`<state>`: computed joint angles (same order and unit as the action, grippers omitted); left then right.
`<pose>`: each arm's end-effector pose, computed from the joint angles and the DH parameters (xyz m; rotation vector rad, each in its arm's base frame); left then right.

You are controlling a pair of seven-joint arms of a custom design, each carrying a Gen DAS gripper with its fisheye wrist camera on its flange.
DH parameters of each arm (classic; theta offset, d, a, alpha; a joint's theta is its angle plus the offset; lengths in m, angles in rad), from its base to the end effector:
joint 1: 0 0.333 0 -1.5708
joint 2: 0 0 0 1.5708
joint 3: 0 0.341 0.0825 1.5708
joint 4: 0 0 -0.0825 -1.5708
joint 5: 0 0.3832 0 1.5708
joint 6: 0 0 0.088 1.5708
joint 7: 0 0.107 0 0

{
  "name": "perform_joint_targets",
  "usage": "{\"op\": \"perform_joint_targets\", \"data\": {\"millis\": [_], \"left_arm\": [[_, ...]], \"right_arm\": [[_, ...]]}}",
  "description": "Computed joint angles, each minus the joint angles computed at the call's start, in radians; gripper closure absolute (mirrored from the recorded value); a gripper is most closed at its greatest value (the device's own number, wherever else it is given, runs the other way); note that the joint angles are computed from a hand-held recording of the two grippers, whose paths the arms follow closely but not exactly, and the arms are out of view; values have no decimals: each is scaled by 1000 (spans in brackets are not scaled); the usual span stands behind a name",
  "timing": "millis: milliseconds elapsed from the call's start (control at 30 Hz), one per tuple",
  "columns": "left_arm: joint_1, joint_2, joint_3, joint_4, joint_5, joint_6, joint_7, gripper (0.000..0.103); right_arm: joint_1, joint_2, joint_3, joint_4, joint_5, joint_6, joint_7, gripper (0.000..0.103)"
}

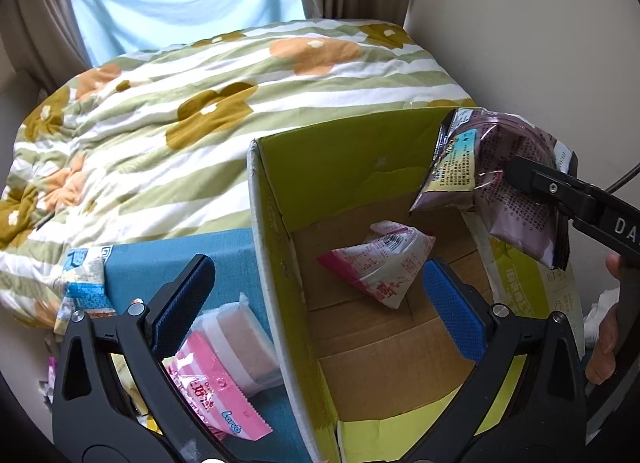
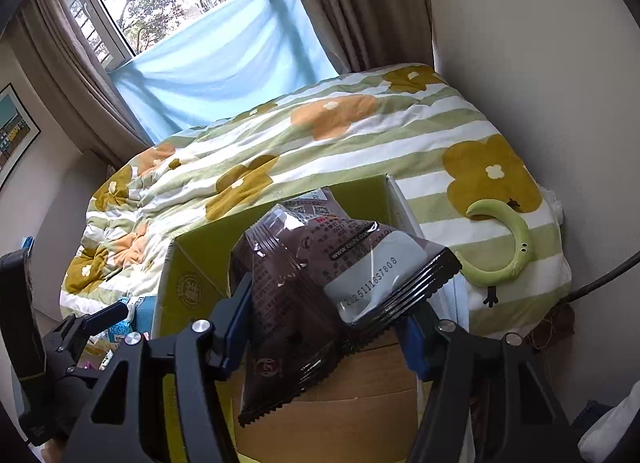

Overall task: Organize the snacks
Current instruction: 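Carry both bags into the cardboard box and open both grippers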

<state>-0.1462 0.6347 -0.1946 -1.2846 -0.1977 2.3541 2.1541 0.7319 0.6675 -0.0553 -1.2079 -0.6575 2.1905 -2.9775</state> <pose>0.7485 -0.2229 0.4522 -1.1446 2.6387 -0.7169 0.6178 0.4849 0.4475 -1.0359 2.3299 -0.5885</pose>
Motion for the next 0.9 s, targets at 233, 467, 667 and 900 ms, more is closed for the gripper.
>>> {"op": "perform_joint_targets", "data": {"millis": [233, 467, 667, 900], "left_arm": [[-3, 5, 16, 6, 22, 10, -7, 0], [11, -48, 17, -87, 19, 45, -19, 0], [25, -131, 8, -189, -3, 110, -10, 0], [58, -275, -12, -344, -82, 194, 43, 0]], "right_arm": [[-10, 101, -12, 145, 52, -55, -58, 31], [23, 82, -27, 128, 37, -125, -104, 4], [26, 4, -7, 13, 17, -74, -51, 4], [72, -71, 4, -36, -77, -121, -1, 4]]}}
